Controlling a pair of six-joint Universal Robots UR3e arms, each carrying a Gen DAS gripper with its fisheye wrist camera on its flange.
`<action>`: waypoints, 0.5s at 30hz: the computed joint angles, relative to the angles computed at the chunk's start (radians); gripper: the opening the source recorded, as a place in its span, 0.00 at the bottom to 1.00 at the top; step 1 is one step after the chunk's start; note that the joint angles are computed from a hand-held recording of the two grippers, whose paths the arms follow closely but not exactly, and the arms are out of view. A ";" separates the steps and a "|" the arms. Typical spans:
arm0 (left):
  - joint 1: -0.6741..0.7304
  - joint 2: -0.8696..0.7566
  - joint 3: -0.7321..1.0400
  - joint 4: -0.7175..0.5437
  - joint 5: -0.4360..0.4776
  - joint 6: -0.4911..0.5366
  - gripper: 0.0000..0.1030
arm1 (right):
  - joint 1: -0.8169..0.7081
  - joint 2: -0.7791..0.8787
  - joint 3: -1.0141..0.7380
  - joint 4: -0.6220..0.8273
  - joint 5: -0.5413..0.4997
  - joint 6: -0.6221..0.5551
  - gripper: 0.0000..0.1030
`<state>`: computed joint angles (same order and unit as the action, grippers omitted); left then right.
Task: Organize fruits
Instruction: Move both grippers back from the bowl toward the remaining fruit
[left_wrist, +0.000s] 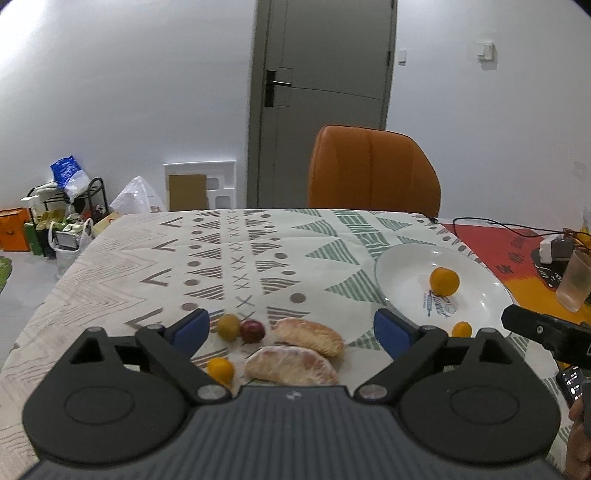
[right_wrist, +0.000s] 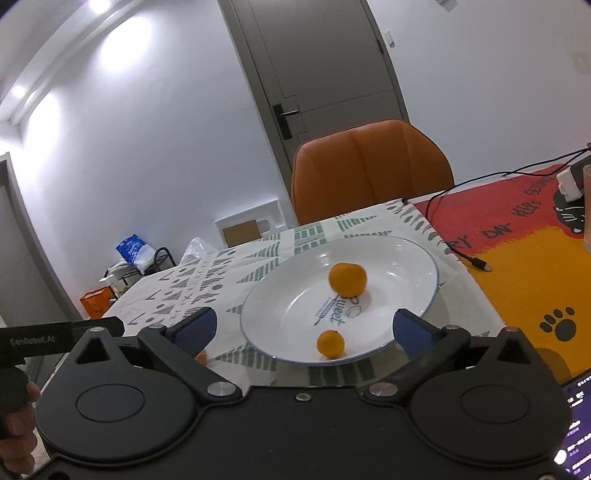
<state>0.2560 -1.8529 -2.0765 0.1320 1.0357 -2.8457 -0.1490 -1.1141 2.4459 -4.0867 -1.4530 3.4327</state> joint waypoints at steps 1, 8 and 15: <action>0.011 0.009 -0.013 0.004 -0.006 0.000 0.92 | 0.008 -0.001 0.000 0.001 -0.004 0.000 1.00; 0.084 0.069 -0.093 0.015 -0.046 0.029 0.92 | 0.057 -0.014 -0.006 0.026 -0.027 0.002 1.00; 0.148 0.106 -0.159 0.027 -0.075 0.062 0.92 | 0.114 -0.024 -0.032 0.051 -0.054 -0.007 1.00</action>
